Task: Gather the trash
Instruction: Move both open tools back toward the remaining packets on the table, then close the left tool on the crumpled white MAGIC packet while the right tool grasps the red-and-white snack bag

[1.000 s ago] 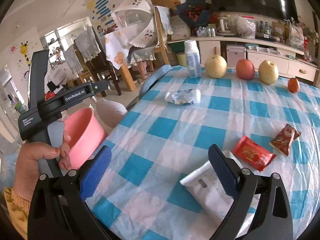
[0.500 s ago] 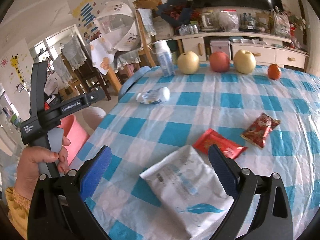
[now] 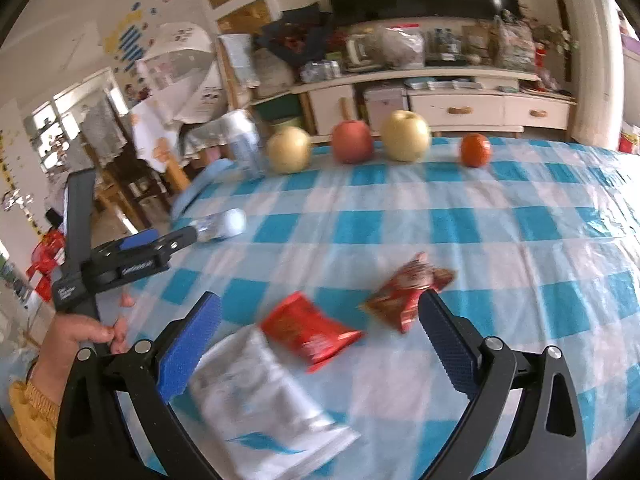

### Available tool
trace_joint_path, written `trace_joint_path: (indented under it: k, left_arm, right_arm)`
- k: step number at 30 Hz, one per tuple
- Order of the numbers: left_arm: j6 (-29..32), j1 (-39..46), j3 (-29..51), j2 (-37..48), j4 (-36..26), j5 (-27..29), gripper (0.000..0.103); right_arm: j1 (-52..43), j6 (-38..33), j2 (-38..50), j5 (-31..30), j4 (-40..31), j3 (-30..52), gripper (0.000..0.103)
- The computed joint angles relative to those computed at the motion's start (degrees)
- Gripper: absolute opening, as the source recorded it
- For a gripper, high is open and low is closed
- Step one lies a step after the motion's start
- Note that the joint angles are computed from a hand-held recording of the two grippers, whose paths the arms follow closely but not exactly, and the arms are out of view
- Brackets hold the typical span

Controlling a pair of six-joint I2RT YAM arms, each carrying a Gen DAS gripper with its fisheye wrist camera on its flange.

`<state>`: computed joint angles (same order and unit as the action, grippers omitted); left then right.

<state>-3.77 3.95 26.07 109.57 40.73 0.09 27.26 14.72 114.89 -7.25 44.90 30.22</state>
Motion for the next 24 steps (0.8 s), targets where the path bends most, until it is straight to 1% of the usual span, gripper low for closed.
trace_joint_path:
  k: [2, 4, 6, 9, 11, 14, 15, 18, 20, 21, 24]
  left_arm:
    - [1.83, -1.51, 1.99, 2.22, 1.23, -1.67, 0.096]
    - [4.06, -1.98, 4.72, 4.10, 0.35, -2.91, 0.096]
    - [3.31, -0.99, 7.50, 5.28, -2.25, -3.36, 0.096]
    - [-0.35, 1.58, 11.72, 7.70, -5.80, -4.63, 0.096]
    - [-3.56, 4.89, 14.62, 9.54, -8.11, -0.35, 0.096]
    - [-8.77, 9.88, 18.77, 12.74, -10.43, 7.41, 0.096]
    - [-10.69, 11.48, 20.00, 13.89, -10.64, 10.19, 0.096]
    - [-14.76, 14.05, 22.54, 16.93, -10.83, 16.23, 0.096]
    - [-15.15, 13.67, 23.68, 18.43, -10.90, 17.67, 0.096]
    - [-14.16, 12.99, 23.81, 18.32, -11.39, 17.41, 0.096]
    - [-12.08, 10.98, 24.53, 17.98, -14.08, 19.92, 0.096]
  right_arm:
    - [-2.68, -0.28, 0.50, -2.05, -1.86, 1.31, 0.097]
    - [-5.20, -0.44, 0.99, -3.84, -3.40, 2.21, 0.097]
    - [-7.03, -0.23, 1.66, -5.41, -4.23, 2.75, 0.097]
    - [-9.40, 0.52, 2.63, -8.07, -6.71, 4.17, 0.097]
    - [-10.49, 0.86, 3.32, -9.81, -7.13, 4.61, 0.097]
    - [-10.75, 0.24, 3.91, -9.85, -8.20, 5.42, 0.097]
    - [-10.74, 0.08, 4.11, -9.81, -8.58, 5.72, 0.097]
    - [-10.72, -0.14, 4.82, -10.12, -9.62, 6.50, 0.097]
    - [-10.53, -0.13, 5.32, -10.02, -10.09, 7.11, 0.097]
    - [-10.41, -0.11, 5.47, -9.87, -10.30, 7.33, 0.097]
    - [-10.18, 0.00, 5.68, -9.70, -10.75, 7.82, 0.097]
